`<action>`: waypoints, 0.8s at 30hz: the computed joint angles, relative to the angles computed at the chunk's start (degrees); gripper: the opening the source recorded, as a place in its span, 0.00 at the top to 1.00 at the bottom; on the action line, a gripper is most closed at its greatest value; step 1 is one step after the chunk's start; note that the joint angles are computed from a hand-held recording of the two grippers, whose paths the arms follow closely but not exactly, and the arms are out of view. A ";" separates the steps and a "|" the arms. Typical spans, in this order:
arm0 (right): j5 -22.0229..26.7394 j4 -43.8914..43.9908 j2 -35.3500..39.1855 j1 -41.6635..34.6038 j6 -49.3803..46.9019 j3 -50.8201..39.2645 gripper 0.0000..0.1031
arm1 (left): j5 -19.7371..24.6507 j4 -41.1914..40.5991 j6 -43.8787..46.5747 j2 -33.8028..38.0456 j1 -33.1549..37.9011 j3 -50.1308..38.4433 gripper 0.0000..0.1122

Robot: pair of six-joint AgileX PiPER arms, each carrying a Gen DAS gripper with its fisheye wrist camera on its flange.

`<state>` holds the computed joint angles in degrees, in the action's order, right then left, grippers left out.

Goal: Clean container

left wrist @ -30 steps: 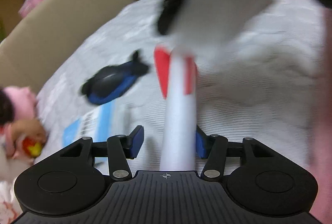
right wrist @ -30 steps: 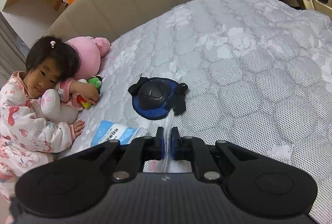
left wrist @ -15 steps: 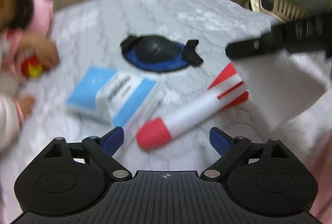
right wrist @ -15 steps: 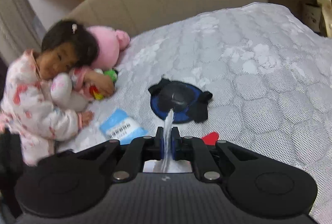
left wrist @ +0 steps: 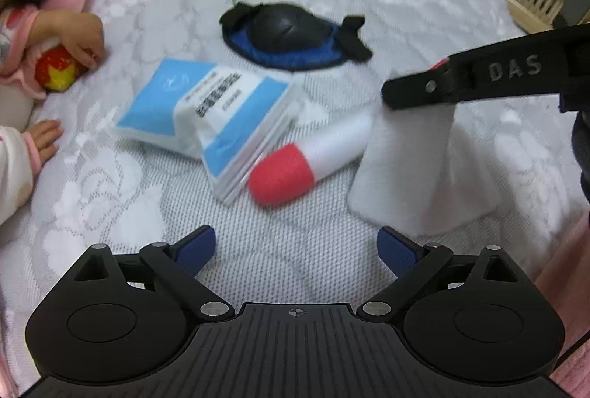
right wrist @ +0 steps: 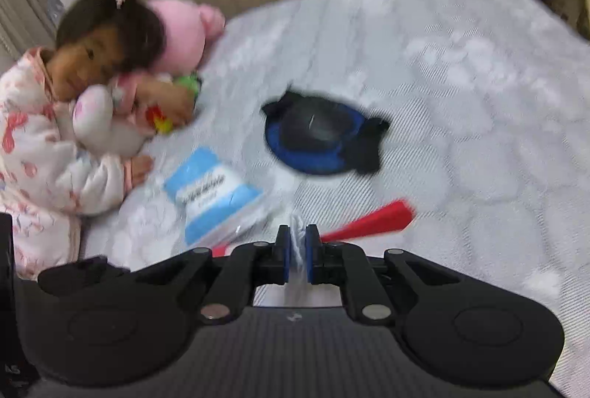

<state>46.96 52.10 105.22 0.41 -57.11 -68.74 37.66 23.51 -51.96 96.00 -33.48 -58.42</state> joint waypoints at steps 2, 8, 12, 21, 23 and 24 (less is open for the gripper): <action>3.14 0.62 1.94 -1.15 1.32 -1.79 0.91 | -0.30 -0.60 0.23 -0.07 0.29 0.48 0.13; 10.26 2.83 4.75 -3.35 1.97 -4.46 0.84 | -1.41 -2.80 3.06 0.47 1.60 0.59 0.11; -7.31 -1.15 -3.19 3.43 -5.79 5.35 0.66 | -1.14 -3.53 5.50 1.62 1.87 -0.21 0.10; -10.88 -4.39 -5.04 5.63 -6.96 7.72 0.61 | -0.96 -4.08 6.63 1.48 1.91 -0.06 0.10; -10.68 -4.29 -5.18 5.45 -7.01 7.74 0.59 | -0.80 -4.32 7.00 1.67 1.87 -0.22 0.10; -10.81 -4.24 -5.10 5.48 -7.12 7.79 0.59 | -0.71 -4.44 7.19 1.78 1.86 -0.31 0.10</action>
